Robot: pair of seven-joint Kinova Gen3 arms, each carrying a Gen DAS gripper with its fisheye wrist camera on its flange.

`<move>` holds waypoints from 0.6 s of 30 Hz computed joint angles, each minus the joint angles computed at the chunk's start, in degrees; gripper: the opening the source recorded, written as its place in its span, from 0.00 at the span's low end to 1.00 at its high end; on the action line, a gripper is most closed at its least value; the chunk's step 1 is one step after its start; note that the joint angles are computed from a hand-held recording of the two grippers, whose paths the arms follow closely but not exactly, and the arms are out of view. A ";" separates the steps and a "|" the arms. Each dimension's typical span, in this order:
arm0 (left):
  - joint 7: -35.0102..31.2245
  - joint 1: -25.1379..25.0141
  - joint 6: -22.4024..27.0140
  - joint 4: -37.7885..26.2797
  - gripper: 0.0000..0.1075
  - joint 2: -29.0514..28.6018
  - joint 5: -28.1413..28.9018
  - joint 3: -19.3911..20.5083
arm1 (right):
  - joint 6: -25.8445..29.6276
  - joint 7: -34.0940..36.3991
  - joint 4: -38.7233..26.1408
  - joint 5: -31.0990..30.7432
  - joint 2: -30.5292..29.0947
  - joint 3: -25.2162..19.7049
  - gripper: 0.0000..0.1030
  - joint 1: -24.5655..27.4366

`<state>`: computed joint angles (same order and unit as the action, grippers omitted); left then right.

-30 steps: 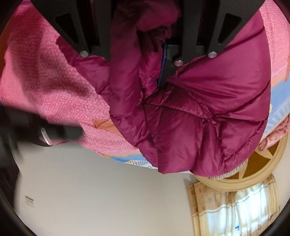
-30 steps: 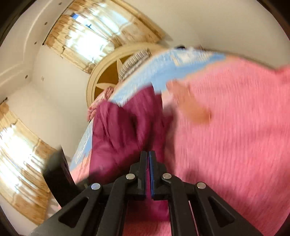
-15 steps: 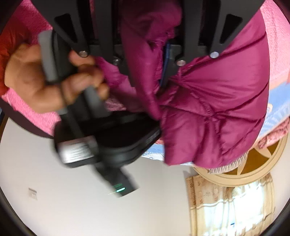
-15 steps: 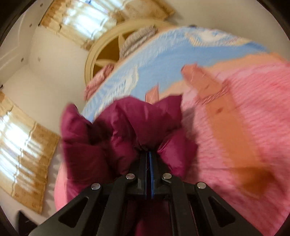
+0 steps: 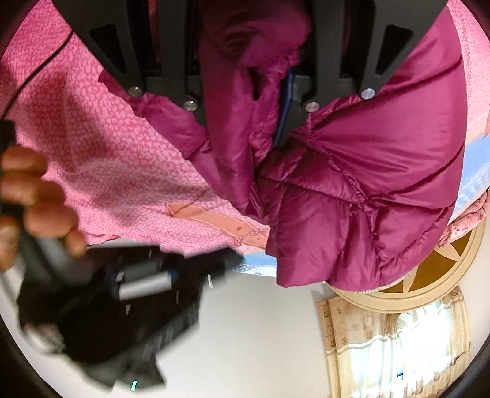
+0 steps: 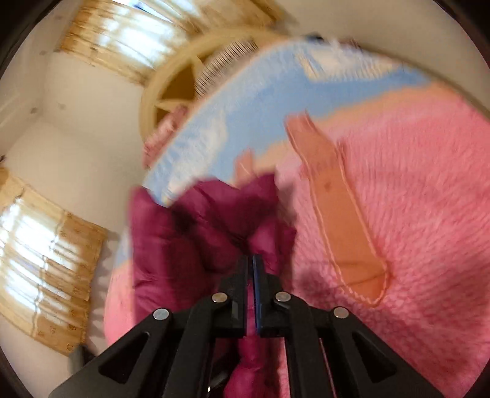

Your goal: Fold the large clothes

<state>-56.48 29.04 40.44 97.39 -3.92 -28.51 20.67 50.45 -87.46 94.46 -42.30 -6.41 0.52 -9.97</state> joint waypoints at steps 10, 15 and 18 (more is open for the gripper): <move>-2.25 7.11 -3.38 2.58 0.29 -1.64 3.04 -9.14 | -3.35 3.76 -3.52 2.45 4.11 -4.17 0.64 -4.41; -11.03 18.93 -2.30 2.74 0.33 -5.16 9.77 -22.41 | -1.39 -1.22 -6.15 7.88 6.62 -5.64 0.13 -4.20; -17.54 24.96 0.18 3.05 0.39 -10.67 16.76 -30.37 | -1.21 -3.87 -7.00 11.15 6.31 -6.33 0.12 -4.57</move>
